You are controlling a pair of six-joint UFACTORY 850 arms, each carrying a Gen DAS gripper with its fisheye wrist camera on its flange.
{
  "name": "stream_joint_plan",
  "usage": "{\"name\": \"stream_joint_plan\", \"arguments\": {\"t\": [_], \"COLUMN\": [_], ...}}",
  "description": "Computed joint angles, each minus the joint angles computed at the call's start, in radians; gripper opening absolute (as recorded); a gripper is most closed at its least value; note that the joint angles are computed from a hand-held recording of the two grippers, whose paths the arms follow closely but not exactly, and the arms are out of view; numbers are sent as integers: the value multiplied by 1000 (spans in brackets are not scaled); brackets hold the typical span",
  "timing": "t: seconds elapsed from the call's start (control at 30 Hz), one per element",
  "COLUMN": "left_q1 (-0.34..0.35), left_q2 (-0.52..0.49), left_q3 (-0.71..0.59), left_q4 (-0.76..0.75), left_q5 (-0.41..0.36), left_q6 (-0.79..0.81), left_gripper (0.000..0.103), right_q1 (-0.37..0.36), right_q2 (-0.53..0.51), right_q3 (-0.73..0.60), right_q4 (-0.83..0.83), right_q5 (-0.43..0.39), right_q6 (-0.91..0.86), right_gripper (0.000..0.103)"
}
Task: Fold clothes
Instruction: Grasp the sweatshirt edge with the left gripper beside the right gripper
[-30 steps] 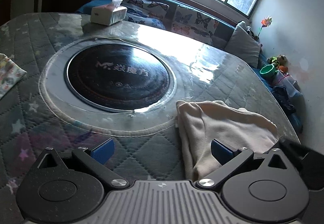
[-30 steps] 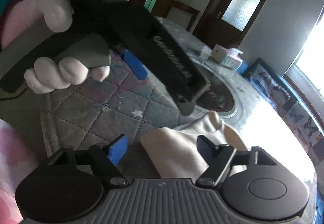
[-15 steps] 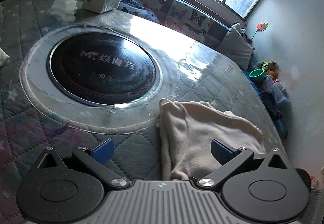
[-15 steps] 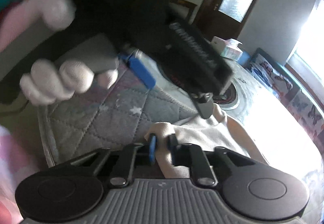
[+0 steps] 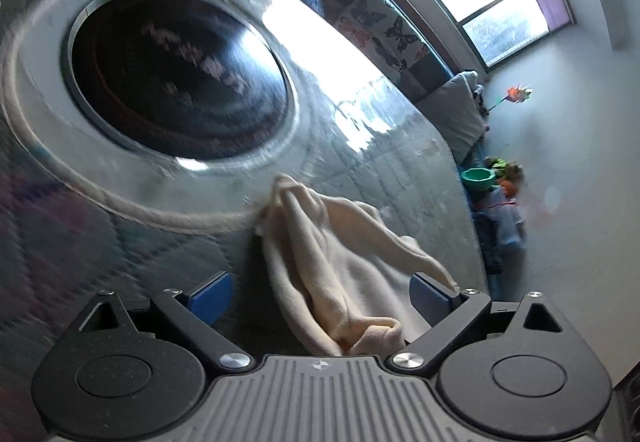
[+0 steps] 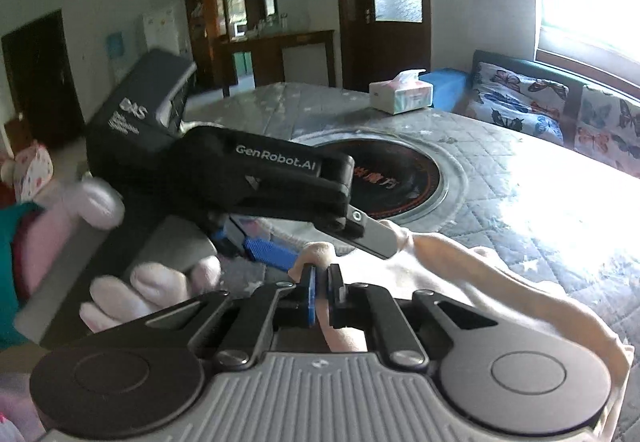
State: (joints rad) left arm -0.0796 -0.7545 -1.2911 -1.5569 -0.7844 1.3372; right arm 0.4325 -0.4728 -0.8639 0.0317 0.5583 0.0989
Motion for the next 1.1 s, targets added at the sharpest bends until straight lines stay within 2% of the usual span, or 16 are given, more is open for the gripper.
{"name": "stream_joint_plan", "arguments": {"t": [0.07,0.2,0.33,0.37,0.43,0.5,0.67,0.8,0.83,1.0,1.1], "left_q1": [-4,-9,0,2,6,7,10,12,13,13,13], "left_q2": [-12,-35,-62,-68,-81,-93,-110,-122,-125,-122,-119], "left_q3": [-12,-36,-51,-52,-55,-61,-72,-78,-76,-66,-58], "left_q4": [-4,-2,-22,-28,-37,-38,-45,-49,-55,-75,-83], "left_q5": [-21,-52,-104,-113,-131,-144,-173,-161,-161,-154,-149], "left_q6": [-22,-46,-43,-46,-53,-58,-38,-51,-50,-46,-33], "left_gripper": [93,82,78,75,57,49,48,24,21,22,22], "right_q1": [-5,-10,-16,-17,-17,-15,-6,0,0,1,-9], "right_q2": [10,15,23,23,19,15,11,8,6,20,46], "right_q3": [15,30,46,48,47,46,53,63,63,89,128], "right_q4": [-7,-34,-66,-74,-89,-98,-90,-80,-76,-61,-6], "right_q5": [16,36,51,53,54,59,73,88,87,101,133], "right_q6": [13,44,76,84,98,107,109,114,111,107,104], "right_gripper": [5,5,5,5,5,5,5,5,5,8,15]}}
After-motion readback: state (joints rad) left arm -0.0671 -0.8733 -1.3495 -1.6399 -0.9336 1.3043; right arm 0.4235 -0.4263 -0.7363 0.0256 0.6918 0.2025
